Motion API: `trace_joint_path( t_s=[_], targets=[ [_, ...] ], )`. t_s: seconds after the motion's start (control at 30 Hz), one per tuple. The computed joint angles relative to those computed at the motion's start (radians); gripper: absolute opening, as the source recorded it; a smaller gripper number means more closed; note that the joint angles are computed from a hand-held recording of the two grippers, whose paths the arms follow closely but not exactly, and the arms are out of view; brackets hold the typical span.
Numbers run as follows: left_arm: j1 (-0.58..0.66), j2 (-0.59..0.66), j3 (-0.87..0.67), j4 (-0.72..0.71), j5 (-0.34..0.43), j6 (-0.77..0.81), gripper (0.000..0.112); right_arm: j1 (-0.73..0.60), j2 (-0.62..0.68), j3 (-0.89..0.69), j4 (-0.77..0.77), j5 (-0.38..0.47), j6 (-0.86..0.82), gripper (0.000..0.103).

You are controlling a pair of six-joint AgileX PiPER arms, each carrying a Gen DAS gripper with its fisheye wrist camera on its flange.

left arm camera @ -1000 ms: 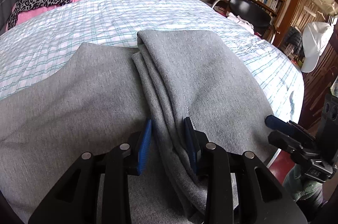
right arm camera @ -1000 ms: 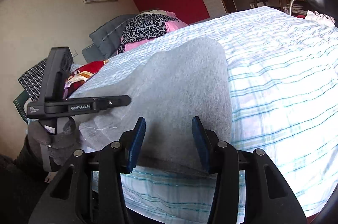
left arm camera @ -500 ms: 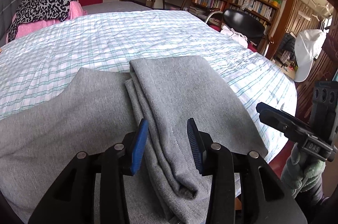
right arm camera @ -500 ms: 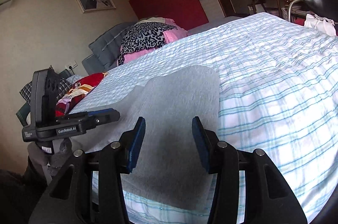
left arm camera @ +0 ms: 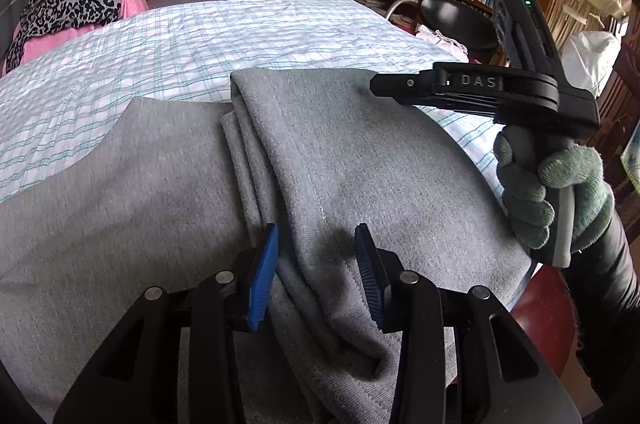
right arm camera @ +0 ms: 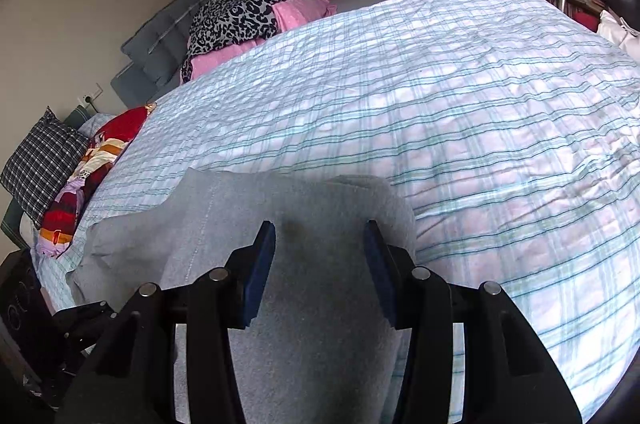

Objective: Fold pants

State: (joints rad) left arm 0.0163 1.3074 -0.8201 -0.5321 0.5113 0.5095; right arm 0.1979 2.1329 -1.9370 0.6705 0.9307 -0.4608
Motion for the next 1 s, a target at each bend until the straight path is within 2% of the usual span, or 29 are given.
trace_joint_path(
  t_s=[0.1, 0.2, 0.27, 0.3, 0.43, 0.47, 0.6, 0.8, 1.0],
  targets=[
    [-0.003, -0.007, 0.032, -0.026, -0.039, 0.043, 0.04, 0.02, 0.096, -0.139, -0.085, 0.083, 0.087, 0.048],
    [-0.019, -0.023, 0.065, -0.034, -0.086, 0.064, 0.04, 0.045, 0.056, -0.046, -0.129, 0.007, 0.053, 0.049],
    [-0.008, -0.03, 0.073, -0.071, -0.082, 0.104, 0.043, 0.067, 0.022, 0.012, -0.169, -0.042, 0.051, 0.049],
    [0.007, -0.032, 0.07, -0.097, -0.062, 0.129, 0.048, 0.078, 0.012, 0.025, -0.192, -0.062, 0.061, 0.049],
    [0.082, -0.053, 0.064, -0.166, 0.021, 0.192, 0.052, 0.123, -0.09, 0.166, -0.269, -0.199, 0.065, 0.049],
    [0.089, -0.063, 0.065, -0.14, 0.022, 0.159, 0.06, 0.135, -0.121, 0.207, -0.277, -0.235, 0.056, 0.049],
    [0.193, -0.079, 0.069, -0.188, 0.09, 0.201, 0.062, 0.184, -0.215, 0.327, -0.31, -0.327, 0.049, 0.049],
    [0.366, -0.153, 0.096, -0.205, 0.165, 0.243, 0.074, 0.241, -0.26, 0.374, -0.254, -0.333, -0.004, 0.049],
    [0.65, -0.195, 0.087, -0.256, 0.291, 0.352, 0.074, 0.309, -0.272, 0.378, -0.241, -0.327, -0.008, 0.05]
  ],
)
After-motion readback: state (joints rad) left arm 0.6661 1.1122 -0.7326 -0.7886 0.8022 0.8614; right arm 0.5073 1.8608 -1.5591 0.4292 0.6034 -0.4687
